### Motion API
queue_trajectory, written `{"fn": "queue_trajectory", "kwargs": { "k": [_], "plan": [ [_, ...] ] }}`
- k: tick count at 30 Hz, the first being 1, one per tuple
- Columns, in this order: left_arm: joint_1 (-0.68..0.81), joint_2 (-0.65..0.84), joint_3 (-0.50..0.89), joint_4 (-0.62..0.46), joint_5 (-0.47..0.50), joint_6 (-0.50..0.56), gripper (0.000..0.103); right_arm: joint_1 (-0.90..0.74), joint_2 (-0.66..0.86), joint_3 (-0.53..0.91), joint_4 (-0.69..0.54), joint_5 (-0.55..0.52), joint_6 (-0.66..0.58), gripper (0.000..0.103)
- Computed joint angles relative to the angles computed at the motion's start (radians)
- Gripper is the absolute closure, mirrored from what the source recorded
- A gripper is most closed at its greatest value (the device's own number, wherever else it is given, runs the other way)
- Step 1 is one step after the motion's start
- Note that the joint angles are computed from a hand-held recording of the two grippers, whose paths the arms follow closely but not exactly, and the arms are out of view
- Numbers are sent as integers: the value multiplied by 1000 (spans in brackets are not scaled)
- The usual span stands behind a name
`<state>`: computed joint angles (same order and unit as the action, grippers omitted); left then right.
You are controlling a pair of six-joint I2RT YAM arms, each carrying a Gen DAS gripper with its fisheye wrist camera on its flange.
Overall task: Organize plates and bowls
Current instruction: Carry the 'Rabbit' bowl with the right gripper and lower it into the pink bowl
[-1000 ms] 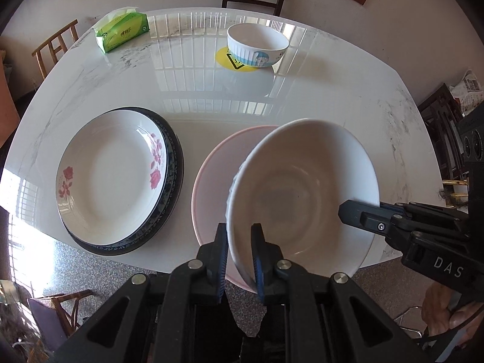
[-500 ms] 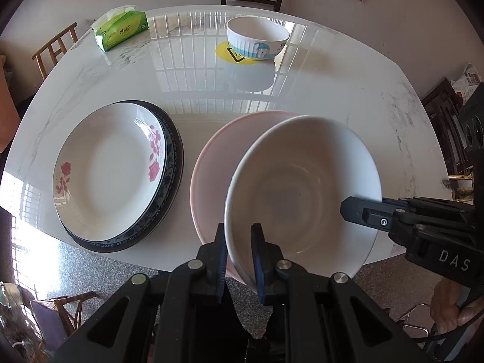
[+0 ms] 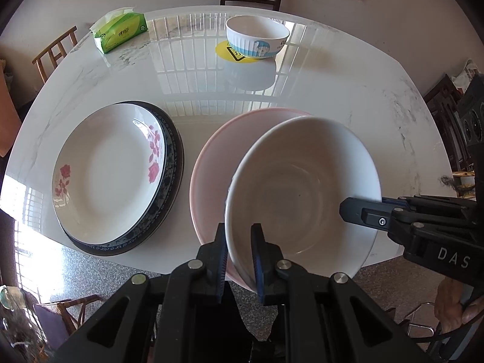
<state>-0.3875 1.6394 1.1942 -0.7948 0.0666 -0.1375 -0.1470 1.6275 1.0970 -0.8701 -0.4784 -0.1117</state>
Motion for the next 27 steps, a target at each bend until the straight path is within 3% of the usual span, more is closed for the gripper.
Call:
{"fn": "queue_trajectory", "kwargs": {
  "k": [27],
  "plan": [
    [-28, -16, -36, 44, -52, 13, 87, 2, 1, -11, 28, -4, 26, 90]
  ]
}}
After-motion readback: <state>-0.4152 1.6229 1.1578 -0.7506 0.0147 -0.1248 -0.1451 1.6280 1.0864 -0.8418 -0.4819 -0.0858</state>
